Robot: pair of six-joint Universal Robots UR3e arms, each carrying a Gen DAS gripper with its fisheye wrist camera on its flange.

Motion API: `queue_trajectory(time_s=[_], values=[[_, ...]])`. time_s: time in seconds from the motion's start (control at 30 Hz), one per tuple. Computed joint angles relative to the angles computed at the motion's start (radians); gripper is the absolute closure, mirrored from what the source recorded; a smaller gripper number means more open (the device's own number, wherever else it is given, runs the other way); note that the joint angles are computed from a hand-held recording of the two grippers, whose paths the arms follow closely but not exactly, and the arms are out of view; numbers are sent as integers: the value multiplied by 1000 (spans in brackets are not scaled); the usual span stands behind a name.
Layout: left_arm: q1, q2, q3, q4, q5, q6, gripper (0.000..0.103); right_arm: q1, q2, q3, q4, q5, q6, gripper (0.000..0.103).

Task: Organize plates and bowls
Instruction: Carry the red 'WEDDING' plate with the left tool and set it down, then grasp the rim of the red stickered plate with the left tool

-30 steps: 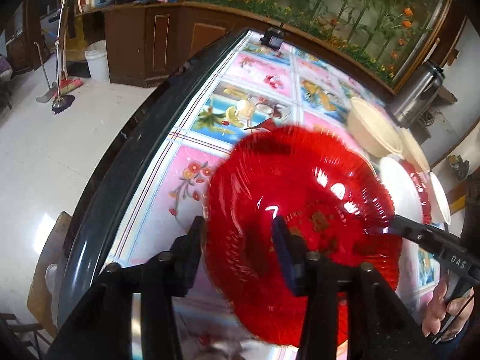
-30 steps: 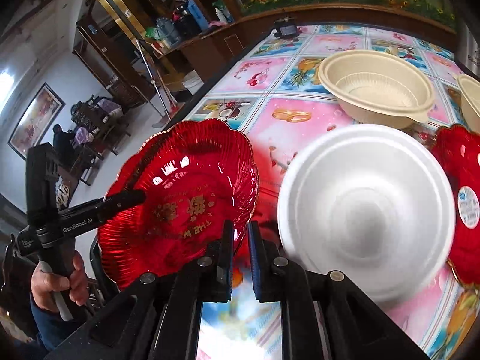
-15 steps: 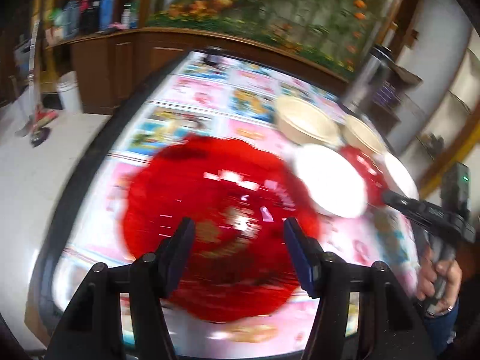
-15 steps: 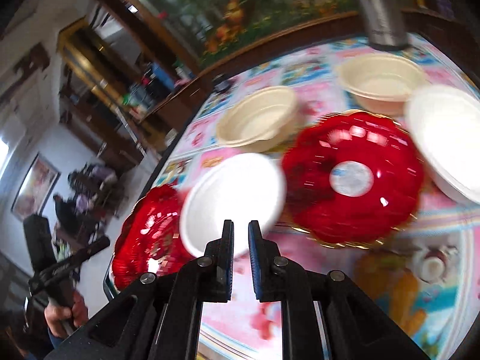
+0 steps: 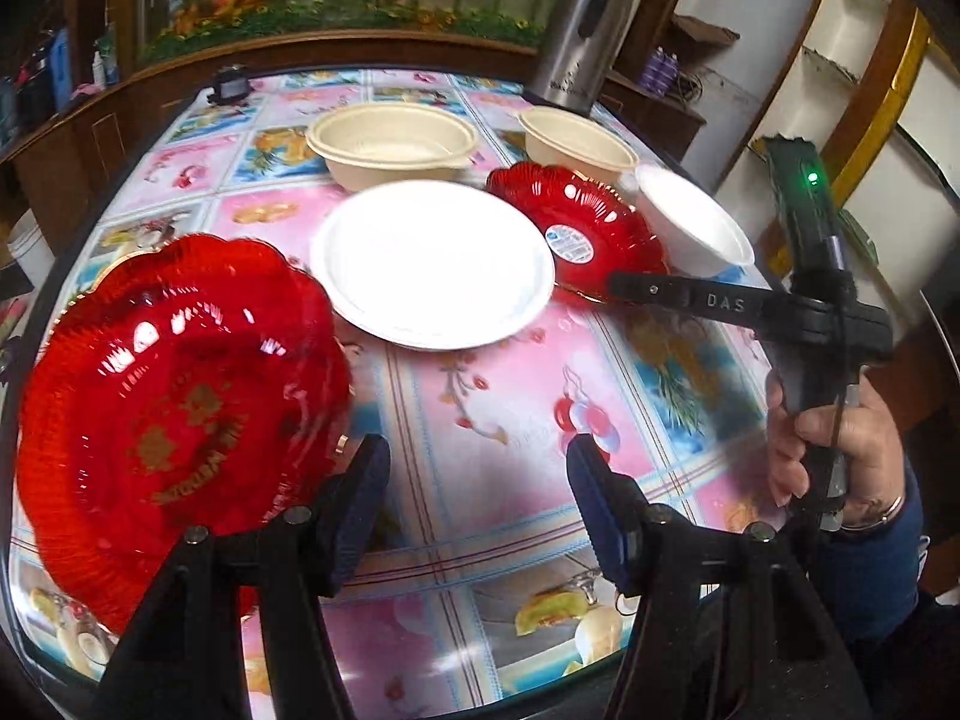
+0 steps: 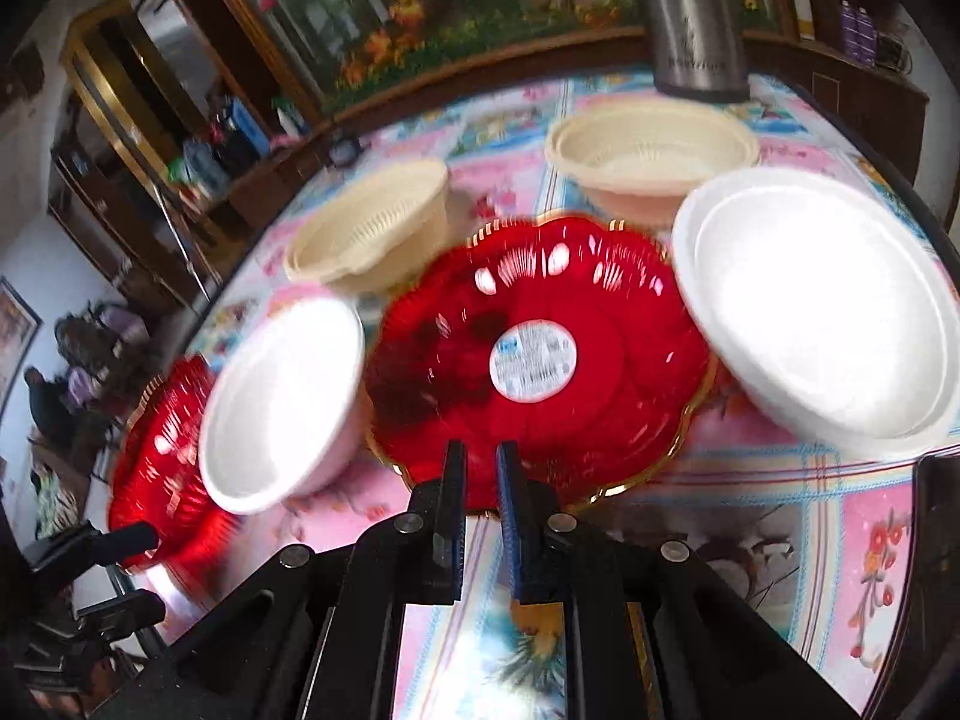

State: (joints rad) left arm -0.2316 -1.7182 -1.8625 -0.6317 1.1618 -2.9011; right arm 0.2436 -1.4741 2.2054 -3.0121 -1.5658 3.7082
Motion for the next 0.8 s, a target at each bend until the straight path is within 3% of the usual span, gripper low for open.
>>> queue_trajectory(time_s=[0.3, 0.4, 0.5, 0.57, 0.63, 0.7, 0.8], values=[[-8, -19, -4, -17, -30, 23, 42, 106, -166, 102, 126, 63, -6, 85], [-18, -36, 4, -26, -49, 22, 42, 138, -322, 259, 15, 150, 2, 85], [-42, -57, 27, -40, -49, 9, 42, 246, -451, 299, 61, -71, 103, 85], [-65, -75, 46, -34, -39, 1, 42, 303, -540, 313, 171, -251, 188, 85], [-89, -96, 62, -21, -22, -14, 42, 255, -613, 357, 214, -241, 190, 85], [-111, -125, 86, -20, -2, -27, 42, 178, -663, 414, 204, -164, 171, 85], [-144, -164, 111, -1, 46, -53, 42, 146, -624, 447, 139, -116, 160, 85]])
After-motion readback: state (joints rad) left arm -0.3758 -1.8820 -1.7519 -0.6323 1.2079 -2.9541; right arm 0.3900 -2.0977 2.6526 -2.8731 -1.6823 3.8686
